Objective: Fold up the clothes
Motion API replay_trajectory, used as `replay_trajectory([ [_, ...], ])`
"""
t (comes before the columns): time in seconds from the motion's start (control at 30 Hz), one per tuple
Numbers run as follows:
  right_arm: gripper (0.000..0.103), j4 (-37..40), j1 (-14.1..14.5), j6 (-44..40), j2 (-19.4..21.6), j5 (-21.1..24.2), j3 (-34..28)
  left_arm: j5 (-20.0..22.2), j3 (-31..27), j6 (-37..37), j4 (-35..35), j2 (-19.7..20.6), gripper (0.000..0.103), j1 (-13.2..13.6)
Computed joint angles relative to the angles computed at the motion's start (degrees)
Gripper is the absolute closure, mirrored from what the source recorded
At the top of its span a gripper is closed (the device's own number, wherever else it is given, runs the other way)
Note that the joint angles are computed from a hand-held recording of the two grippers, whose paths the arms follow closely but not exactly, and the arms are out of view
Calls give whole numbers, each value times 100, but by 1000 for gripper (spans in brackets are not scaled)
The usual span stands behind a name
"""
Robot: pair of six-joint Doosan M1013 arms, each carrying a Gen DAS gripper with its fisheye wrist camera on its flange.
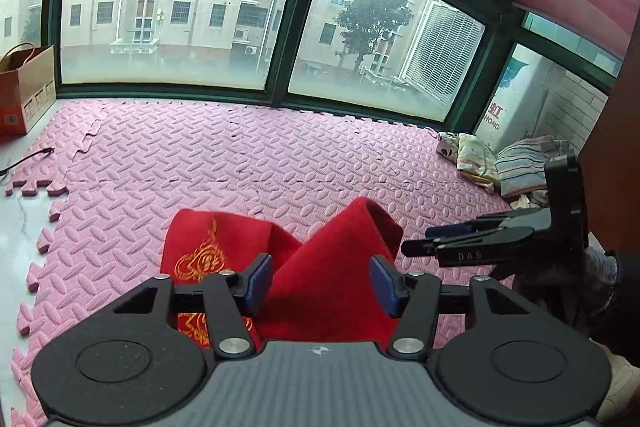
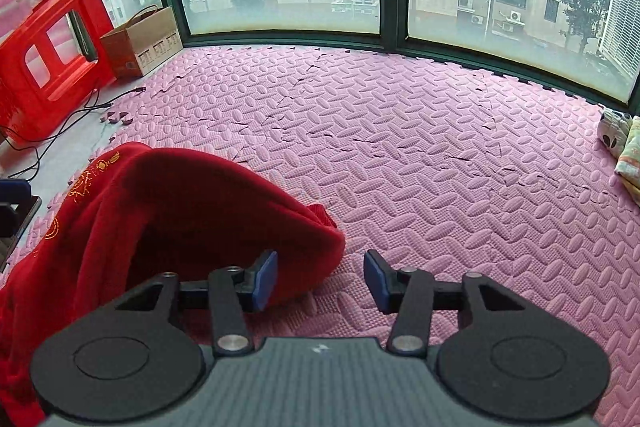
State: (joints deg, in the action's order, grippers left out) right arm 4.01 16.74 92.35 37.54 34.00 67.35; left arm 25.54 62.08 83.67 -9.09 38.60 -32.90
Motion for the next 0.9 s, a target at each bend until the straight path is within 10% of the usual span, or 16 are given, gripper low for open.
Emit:
replay_trajectory([
  [0.2,54,251,-90,-108,1,-58,-30,698,-1222,87,226,733,39,-71],
  [0.33,54,302,-151,-85,-17,-175,-46,1308,-1661,528,-287,1026,87,-22],
  [0.67,54,987,-298,-202,194,-2,-359,1254,-454,2804,-1963,370,94,26],
  [0.9,54,1180,-246,-406,409,717,-489,1592,-189,2808,-2055,307,93,30],
])
